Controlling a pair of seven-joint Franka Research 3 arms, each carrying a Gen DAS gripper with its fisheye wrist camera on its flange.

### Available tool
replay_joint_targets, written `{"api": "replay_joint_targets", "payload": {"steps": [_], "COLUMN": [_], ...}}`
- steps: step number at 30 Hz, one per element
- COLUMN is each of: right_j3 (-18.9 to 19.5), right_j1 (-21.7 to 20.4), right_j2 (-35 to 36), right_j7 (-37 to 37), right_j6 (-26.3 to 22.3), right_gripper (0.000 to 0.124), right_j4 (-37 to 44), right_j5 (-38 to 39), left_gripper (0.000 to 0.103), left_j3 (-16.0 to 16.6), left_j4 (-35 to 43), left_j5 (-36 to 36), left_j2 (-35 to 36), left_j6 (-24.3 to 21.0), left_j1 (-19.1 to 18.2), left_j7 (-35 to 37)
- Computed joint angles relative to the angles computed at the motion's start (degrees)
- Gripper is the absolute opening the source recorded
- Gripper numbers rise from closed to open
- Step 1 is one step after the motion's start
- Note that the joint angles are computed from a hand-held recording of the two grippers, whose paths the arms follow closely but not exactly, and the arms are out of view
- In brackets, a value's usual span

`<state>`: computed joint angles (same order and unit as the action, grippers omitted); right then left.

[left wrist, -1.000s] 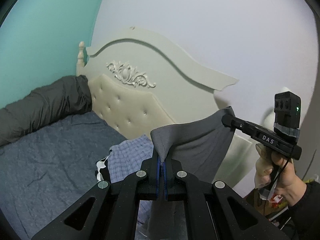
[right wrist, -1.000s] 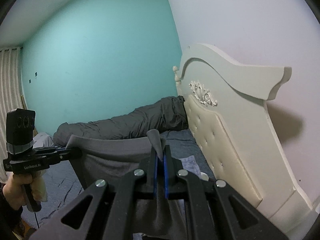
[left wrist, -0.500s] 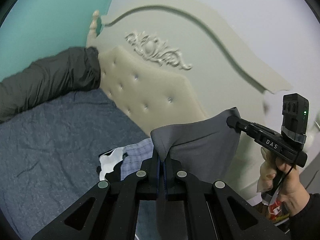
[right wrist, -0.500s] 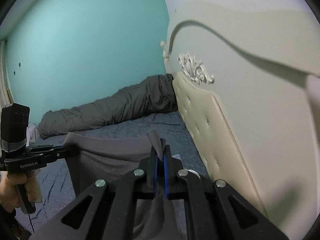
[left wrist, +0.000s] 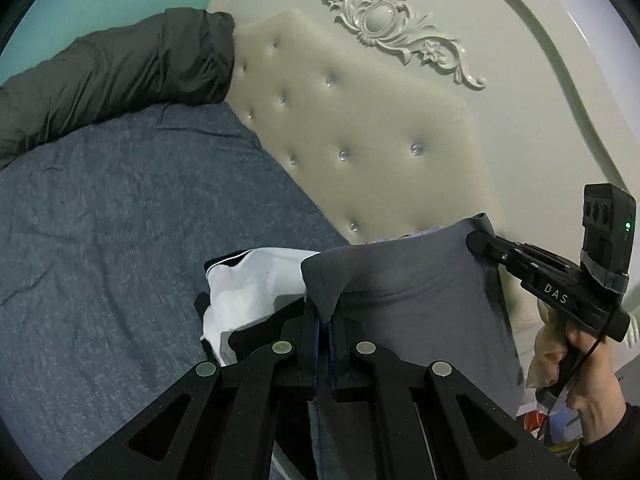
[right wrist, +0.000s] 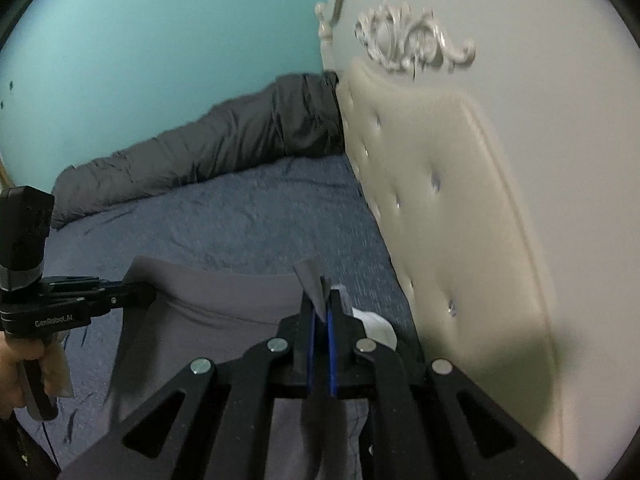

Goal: Fold clothes
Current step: 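Carry the lifted grey shorts with both tools toward the clothes pile by the headboard, then lower the grey shorts onto the clothes pile and open both tools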

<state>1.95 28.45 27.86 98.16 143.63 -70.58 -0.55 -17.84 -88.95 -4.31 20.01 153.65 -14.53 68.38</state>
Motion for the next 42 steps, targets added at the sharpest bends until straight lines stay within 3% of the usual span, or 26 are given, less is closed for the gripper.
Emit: {"api": "replay_joint_targets", "payload": {"steps": [3, 5, 8, 12, 15, 19, 26, 30, 33, 40, 42], "right_j3": [-0.3, -0.7, -1.7, -1.3, 2.3, 6.4, 6.6, 6.3, 6.0, 6.4, 6.7], "right_j1": [0.1, 0.3, 0.6, -0.7, -4.5, -7.8, -6.3, -5.4, -4.8, -5.0, -5.3], "right_j2": [1.5, 2.9, 3.1, -3.4, -9.6, -17.1, -26.8, -29.3, -30.3, -31.1, -31.2], "right_j7": [0.9, 2.1, 4.7, 7.8, 4.2, -4.8, -9.8, -6.0, -7.0, -1.8, 0.9], "right_j6": [-1.7, -4.0, -5.5, 2.8, 10.7, 15.6, 17.3, 16.8, 17.9, 17.2, 17.0], "right_gripper": [0.005, 0.006, 0.018, 0.039, 0.039, 0.039, 0.039, 0.039, 0.039, 0.039, 0.028], "right_j4": [1.6, 3.6, 4.2, -6.1, -15.9, -26.9, -41.1, -45.6, -47.7, -48.4, -48.6], "right_j5": [-0.1, -0.3, -1.2, -0.1, 7.1, 18.6, 27.2, 23.7, 27.4, 19.5, 15.7], "left_gripper": [0.018, 0.035, 0.048, 0.049, 0.050, 0.050, 0.050, 0.050, 0.050, 0.049, 0.032], "left_j3": [0.6, 1.0, 1.4, -0.3, -1.5, -2.4, -0.4, 0.8, 1.4, 1.6, 1.4], "left_j4": [0.0, -0.6, -3.2, -8.5, -12.5, -17.9, -25.4, -27.7, -28.5, -27.0, -27.0], "left_j5": [1.1, 2.0, 3.2, 0.3, -3.2, -9.9, -16.6, -18.2, -18.8, -16.7, -16.4], "left_j2": [0.2, -0.2, -2.6, -7.1, -10.5, -15.1, -21.4, -23.1, -24.1, -22.7, -22.5], "left_j6": [-0.2, -0.1, 1.1, 3.4, 3.9, 4.9, 5.6, 5.7, 6.2, 3.9, 3.7], "left_j1": [-0.6, -0.8, -0.8, 0.3, 0.2, -1.2, -5.4, -7.6, -8.9, -9.6, -9.7], "left_j7": [-1.3, -1.9, -3.1, -1.1, 1.8, 6.8, 10.2, 10.9, 11.6, 11.1, 12.0]}}
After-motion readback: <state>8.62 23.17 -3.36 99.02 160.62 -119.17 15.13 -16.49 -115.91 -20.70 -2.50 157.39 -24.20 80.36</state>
